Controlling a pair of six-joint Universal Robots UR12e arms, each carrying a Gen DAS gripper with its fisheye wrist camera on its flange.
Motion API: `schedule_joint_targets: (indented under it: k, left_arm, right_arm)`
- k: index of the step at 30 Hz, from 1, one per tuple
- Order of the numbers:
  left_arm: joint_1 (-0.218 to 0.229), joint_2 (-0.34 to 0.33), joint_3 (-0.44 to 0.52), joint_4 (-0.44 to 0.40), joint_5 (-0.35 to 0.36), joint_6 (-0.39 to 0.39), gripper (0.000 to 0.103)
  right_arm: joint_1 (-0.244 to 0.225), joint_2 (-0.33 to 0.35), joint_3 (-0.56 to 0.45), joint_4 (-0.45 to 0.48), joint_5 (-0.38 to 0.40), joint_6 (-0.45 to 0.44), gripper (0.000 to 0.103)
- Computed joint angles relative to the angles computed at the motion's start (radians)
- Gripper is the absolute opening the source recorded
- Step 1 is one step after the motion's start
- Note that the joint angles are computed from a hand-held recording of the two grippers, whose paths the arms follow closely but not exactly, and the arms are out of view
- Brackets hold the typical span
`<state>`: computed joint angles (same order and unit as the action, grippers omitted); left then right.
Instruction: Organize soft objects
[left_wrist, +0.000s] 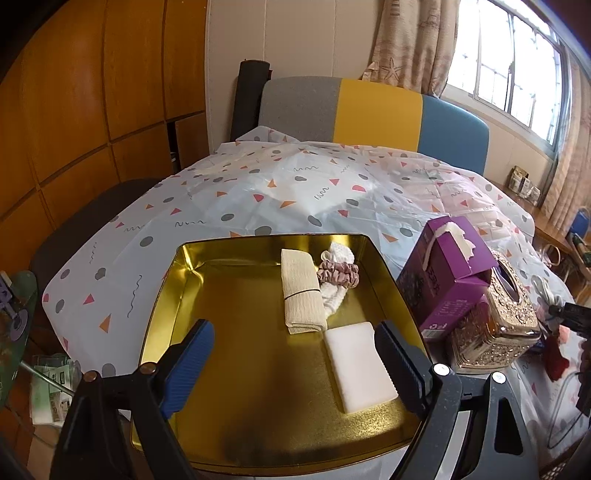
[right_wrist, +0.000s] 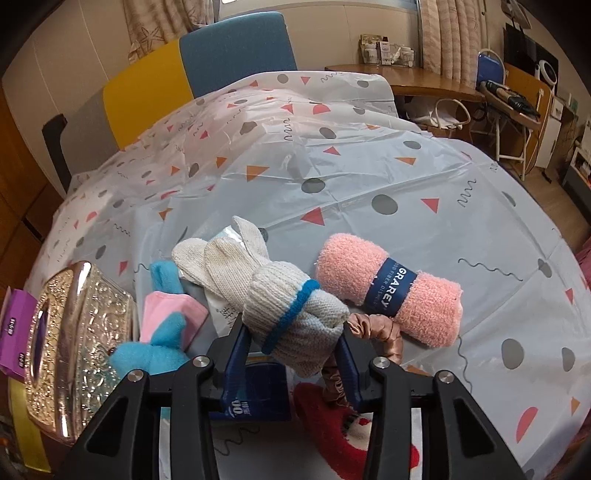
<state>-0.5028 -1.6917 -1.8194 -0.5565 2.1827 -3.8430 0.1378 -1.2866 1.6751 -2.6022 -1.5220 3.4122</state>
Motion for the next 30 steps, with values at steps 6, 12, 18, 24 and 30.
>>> schedule_joint_targets:
  k: [6, 12, 18, 24, 30]
  left_arm:
    - [-0.001, -0.003, -0.002, -0.007, -0.029, 0.005, 0.089]
    - [-0.001, -0.004, -0.008, -0.011, -0.049, 0.008, 0.089]
    - [0.000, 0.002, -0.015, -0.009, -0.041, -0.001, 0.089]
    - [0.007, 0.018, -0.034, 0.004, -0.041, -0.019, 0.089]
    - [0.016, 0.027, -0.046, -0.005, -0.050, -0.041, 0.089]
  right_arm:
    - [-0.007, -0.012, 0.011, -0.028, 0.060, 0.030, 0.043]
    - [0.009, -0.021, -0.002, -0.074, 0.096, 0.018, 0.043]
    - [0.049, -0.021, -0.051, -0.119, 0.142, -0.026, 0.043]
    - [0.065, -0.002, -0.103, -0.102, 0.267, 0.012, 0.043]
    - [0.100, 0.012, -0.138, -0.094, 0.292, -0.018, 0.043]
